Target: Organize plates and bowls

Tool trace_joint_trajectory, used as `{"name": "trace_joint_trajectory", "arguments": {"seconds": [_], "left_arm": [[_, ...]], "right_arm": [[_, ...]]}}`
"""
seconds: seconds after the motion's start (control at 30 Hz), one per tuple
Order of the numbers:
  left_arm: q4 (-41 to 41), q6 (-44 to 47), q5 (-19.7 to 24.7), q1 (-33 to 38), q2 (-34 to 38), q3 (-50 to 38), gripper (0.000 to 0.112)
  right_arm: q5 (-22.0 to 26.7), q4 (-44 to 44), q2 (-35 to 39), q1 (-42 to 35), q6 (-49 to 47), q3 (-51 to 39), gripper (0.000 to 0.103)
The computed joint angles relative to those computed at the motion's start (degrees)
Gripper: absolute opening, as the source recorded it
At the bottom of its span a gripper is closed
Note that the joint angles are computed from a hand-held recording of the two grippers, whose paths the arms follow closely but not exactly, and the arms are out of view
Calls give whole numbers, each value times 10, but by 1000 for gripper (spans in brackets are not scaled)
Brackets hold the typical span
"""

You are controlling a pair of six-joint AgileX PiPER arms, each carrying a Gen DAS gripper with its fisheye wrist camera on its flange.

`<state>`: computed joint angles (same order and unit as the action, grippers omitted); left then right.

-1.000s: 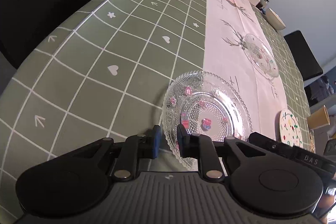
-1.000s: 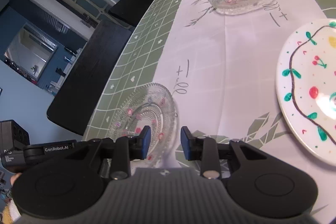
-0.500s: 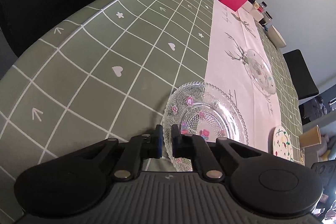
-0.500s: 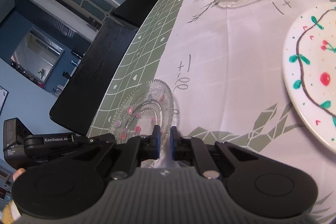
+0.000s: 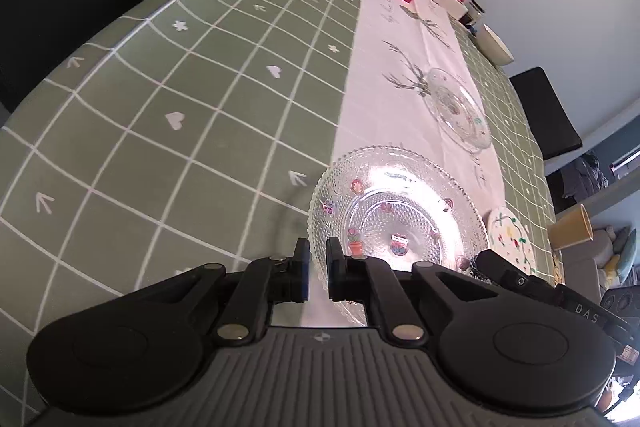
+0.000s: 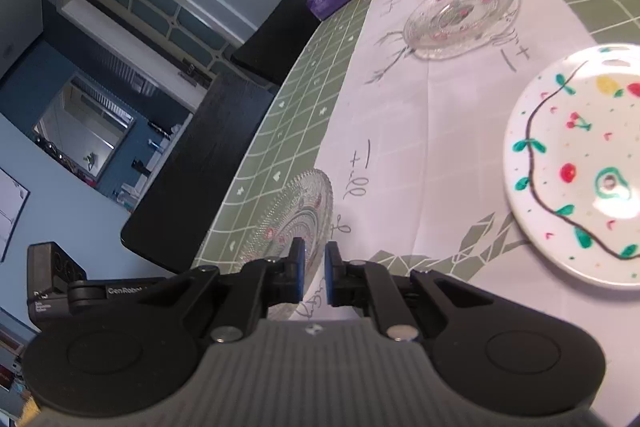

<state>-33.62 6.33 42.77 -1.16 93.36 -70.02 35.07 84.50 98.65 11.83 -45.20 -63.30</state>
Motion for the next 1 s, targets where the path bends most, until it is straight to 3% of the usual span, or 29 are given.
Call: {"name": "trace_joint_trajectory", "arguments": {"seconds": [0.3, 0.47, 0.77, 1.0], "left_arm": [[12, -10, 50, -66, 4, -43, 8], [7, 26, 68, -112, 4, -56, 8], [57, 25, 104, -191, 40, -113, 8], [127, -31, 184, -256, 88, -205, 8]], "right_arm": [[-11, 5, -122, -56, 21, 109, 8], [-5, -57, -222, -104, 86, 176, 8], [-12, -93, -345, -164, 164, 291, 8], [14, -190, -457, -217, 286, 345, 9]]}}
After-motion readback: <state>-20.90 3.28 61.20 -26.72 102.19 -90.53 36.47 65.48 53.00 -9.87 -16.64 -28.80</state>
